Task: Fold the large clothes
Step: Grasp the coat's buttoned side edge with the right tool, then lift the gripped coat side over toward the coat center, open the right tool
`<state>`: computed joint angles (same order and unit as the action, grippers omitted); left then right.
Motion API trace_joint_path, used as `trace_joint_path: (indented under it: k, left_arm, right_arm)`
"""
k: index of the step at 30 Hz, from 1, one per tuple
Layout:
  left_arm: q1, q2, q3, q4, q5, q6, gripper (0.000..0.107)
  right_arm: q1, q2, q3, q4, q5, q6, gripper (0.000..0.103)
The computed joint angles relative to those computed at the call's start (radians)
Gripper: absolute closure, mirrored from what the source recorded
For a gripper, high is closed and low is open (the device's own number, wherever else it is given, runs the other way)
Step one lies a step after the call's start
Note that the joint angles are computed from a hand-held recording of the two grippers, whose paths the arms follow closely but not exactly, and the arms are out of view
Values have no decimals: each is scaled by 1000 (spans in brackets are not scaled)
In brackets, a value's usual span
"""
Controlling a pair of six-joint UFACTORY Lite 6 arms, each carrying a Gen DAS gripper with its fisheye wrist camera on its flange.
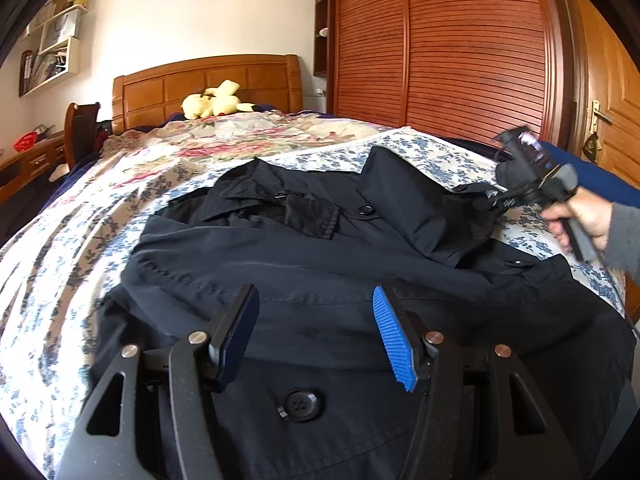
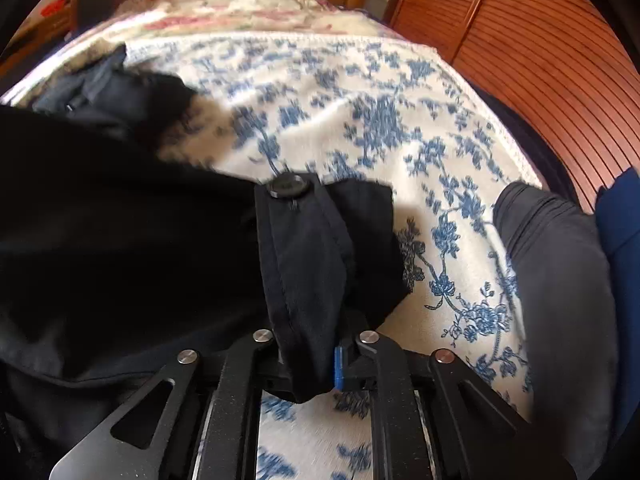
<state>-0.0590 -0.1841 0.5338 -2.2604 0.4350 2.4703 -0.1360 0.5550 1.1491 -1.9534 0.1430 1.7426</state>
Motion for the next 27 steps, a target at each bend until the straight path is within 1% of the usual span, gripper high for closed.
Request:
trace_joint_path:
  k: [1,2,4,5,6,9,12,13,16,19,20,22,25,27]
  left_arm:
    - [3,-15,-9,2,-6,1,48]
    - [24,-45,-23,40,-10,-26,48]
    - [48,-88,-42,84,-17,-60,48]
    - [70,-115,-51,136,-16,-105,48]
    - [103,-145,-56,229,-10,-191,48]
    - [194,-198,-52,437,36,-381,48]
    - [270,-262,-54,559,76,-493,48]
    - [289,-278,-56,584,87,-516,48]
    - [399,-327,-59,679,165,-584,48]
    - [469,-349,-57,726,209,-613,48]
    - [511,-353,-54,746,240,-621,48]
    - [566,-357,-55,764,283,-616,48]
    - [619,-358,-58,782,317,-602,48]
    - [669,-341,-53,790,350,-576,48]
  right_arm:
    - [8,-36,-24,-41,-1,45,97]
    - [21,-86,-54,-82,0,89,97]
    - [51,-184,-102,-77,-3,84,98]
    - [76,-246,-128,-28,-3,37,98]
    - [99,-302,-147,28,-5,-18,98]
    - [170,-432,-183,258,-2,-238,98]
    - [271,-546,-203,496,19,-454,98]
    - [312,-581,-212,535,30,-484,98]
    - [416,-628,-204,632,64,-565,98]
    - [541,-651,-195,649,116,-569,98]
    - [583,-651,-187,650,133,-567,98]
    - [665,-642,-169,651,163,-559,98]
    - [766,-617,-141,647,205,-537,97]
    - [806,-602,-124,689,200,-555,96]
